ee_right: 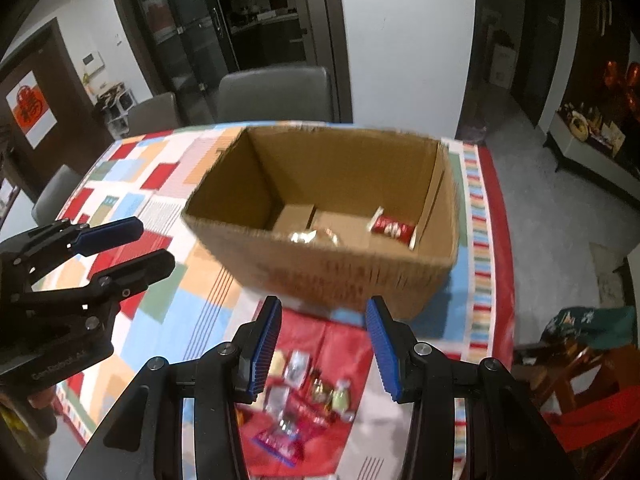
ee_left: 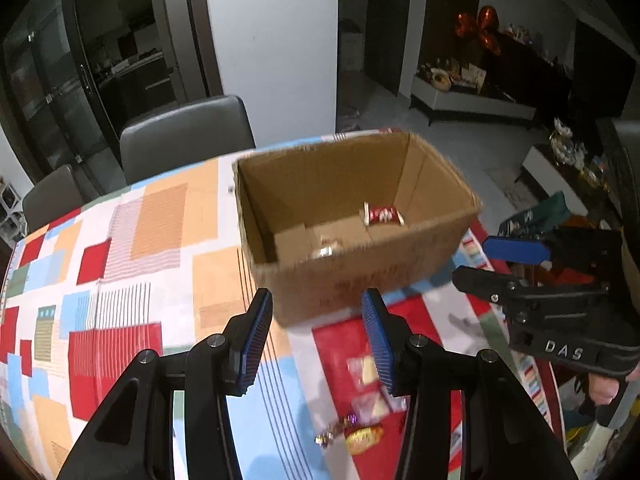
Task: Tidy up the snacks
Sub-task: 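Grasp the purple-wrapped candy with left tool while right tool grasps pink candy bag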
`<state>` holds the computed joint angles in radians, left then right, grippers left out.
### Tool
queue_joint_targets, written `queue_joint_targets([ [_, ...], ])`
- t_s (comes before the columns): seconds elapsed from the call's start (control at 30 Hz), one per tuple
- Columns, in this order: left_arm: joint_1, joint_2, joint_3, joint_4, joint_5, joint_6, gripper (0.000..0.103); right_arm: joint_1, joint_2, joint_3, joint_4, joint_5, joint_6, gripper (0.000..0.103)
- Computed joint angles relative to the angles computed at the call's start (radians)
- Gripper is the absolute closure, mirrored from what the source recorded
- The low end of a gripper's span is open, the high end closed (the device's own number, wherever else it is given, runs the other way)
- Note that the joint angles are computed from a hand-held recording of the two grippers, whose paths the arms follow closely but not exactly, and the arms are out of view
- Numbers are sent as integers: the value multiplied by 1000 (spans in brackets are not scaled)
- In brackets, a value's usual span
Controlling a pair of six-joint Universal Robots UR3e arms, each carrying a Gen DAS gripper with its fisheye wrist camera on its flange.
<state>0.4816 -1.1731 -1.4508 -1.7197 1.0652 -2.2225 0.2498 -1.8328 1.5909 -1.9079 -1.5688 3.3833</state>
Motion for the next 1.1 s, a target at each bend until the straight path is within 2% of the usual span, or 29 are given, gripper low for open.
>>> queue_joint_targets([
  [0.3,195,153,-76,-253,-12,272,57,88,-56,73,61,-5,96,58],
  [0.43,262,190,-115,-329,6,373,57,111,-88,128,61,5,148,58],
  [0.67,349,261,-210,-402,51,513,57,186,-119,221,7,-12,305,58],
  [0.9,336,248,-320,-348,115,498,61,229,-115,330,-55,4,424,58],
  [1.1,273,207,-413,-236,167,409,65,220,-101,393,-87,35,465,58],
])
